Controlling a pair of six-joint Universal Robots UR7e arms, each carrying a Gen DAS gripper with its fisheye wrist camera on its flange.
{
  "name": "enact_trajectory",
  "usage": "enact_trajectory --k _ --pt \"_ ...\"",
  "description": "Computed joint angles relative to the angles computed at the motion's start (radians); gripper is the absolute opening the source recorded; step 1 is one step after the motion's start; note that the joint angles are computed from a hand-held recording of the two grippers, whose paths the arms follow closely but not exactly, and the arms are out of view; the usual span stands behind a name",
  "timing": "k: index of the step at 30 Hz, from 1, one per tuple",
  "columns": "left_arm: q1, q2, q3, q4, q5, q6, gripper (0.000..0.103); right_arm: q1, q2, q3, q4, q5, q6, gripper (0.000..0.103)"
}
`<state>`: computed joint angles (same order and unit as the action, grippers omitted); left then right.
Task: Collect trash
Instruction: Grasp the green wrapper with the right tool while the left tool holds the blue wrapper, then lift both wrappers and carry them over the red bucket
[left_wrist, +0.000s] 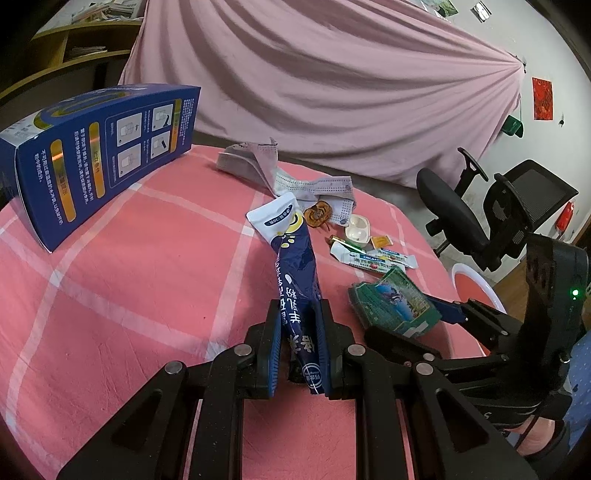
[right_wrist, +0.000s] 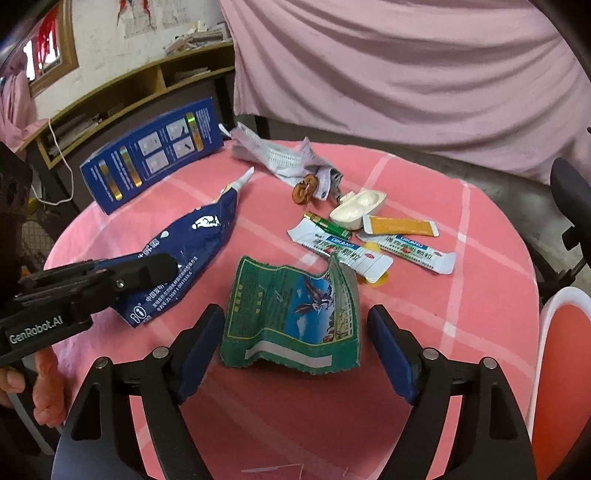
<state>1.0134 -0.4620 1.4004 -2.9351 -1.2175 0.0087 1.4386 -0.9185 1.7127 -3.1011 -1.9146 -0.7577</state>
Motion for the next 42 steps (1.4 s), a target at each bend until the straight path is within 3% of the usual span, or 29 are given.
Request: enact_trajectory --k 8,12,19,22,33,35,42 --pt "-0.001 0.002 -0.002 0.004 0.004 0.001 0.014 0.011 0.014 0.017 -0.090 -0.034 -0.045 0.079" --pt "-0.001 0.002 -0.002 0.005 0.006 0.002 0.014 0.007 0.017 -0.002 -0.038 -0.042 -0.017 0.079" --pt "-0.001 0.002 0.001 -0.003 -0.003 0.011 0.014 0.005 0.008 0.010 -0.047 -0.021 -0.017 0.057" --pt "-0.005 0.001 0.009 -0.015 -0.012 0.024 0.012 0.002 -0.001 0.020 -0.045 0.002 -0.024 0.041" --pt "-0.012 0.000 0.032 -0.067 -0.010 0.057 0.011 -0.012 -0.021 0.038 -0.069 0.041 0.019 0.027" --pt "-0.016 -0.005 0.048 -0.101 -0.008 0.074 0.011 -0.017 -0.032 0.058 -0.104 0.074 0.012 0.027" --pt "-0.049 -0.008 0.129 -0.340 -0.024 0.201 0.011 -0.059 -0.096 0.192 -0.381 0.293 -0.022 0.027"
